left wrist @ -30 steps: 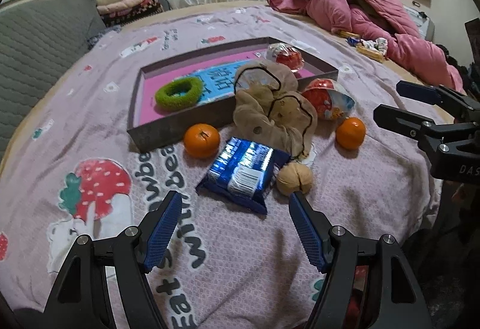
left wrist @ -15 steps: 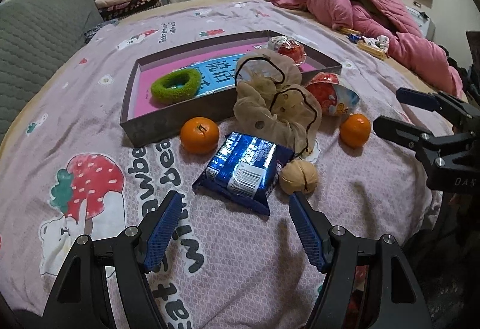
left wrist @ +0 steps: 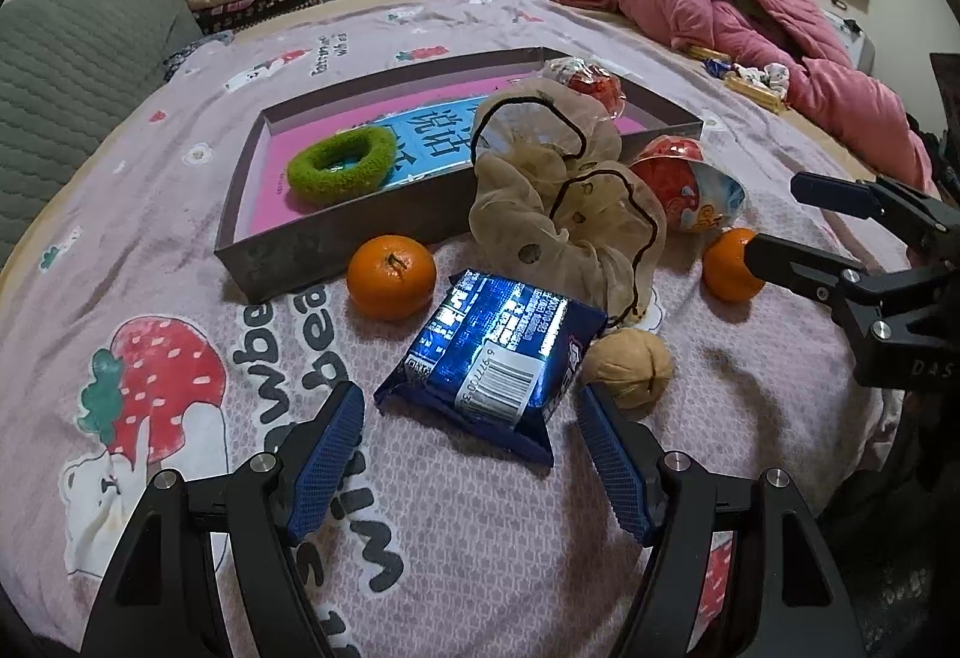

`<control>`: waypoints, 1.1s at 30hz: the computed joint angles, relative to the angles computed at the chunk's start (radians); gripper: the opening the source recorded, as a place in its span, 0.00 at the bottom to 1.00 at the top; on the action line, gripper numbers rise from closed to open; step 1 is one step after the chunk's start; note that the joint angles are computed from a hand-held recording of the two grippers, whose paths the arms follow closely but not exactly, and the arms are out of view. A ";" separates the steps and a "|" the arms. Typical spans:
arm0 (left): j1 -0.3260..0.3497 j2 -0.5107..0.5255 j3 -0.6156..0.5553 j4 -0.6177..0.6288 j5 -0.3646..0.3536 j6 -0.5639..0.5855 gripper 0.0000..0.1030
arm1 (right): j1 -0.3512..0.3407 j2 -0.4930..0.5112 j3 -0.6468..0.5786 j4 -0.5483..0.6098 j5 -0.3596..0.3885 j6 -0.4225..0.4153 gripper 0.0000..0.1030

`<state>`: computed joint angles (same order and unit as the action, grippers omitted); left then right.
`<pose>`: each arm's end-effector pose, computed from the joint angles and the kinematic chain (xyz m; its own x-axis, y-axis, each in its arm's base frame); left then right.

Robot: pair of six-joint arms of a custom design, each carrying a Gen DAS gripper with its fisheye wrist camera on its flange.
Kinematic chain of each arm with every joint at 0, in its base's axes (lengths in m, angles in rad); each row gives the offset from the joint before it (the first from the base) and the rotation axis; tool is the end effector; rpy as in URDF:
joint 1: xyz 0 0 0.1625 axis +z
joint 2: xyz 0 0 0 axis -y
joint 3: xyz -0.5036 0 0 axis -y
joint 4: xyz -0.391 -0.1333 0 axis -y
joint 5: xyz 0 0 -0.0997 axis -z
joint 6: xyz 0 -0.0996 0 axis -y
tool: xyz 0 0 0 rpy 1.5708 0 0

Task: Organize objects
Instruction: 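Grasp the blue snack packet with the left tool while the right tool grasps the blue-white egg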

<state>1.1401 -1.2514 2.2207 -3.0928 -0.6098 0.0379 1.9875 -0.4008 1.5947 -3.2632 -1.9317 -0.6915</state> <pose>-0.0110 -0.5388 0.3220 -0.6861 -0.1225 -0.7171 0.3816 0.7786 -0.4982 0.3891 -0.6367 -0.0387 -0.4849 -0.6849 0.5438 -0.8630 0.4756 -0.1705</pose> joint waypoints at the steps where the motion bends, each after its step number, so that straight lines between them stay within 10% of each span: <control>1: 0.001 0.000 -0.001 0.001 -0.002 -0.001 0.73 | 0.000 0.003 -0.008 0.006 -0.002 -0.002 0.83; 24: 0.041 0.040 -0.054 -0.015 -0.041 0.023 0.73 | -0.002 0.091 -0.178 0.126 -0.039 -0.078 0.83; 33: 0.053 0.059 -0.073 -0.017 -0.052 0.011 0.74 | 0.001 0.105 -0.196 0.175 -0.007 -0.103 0.62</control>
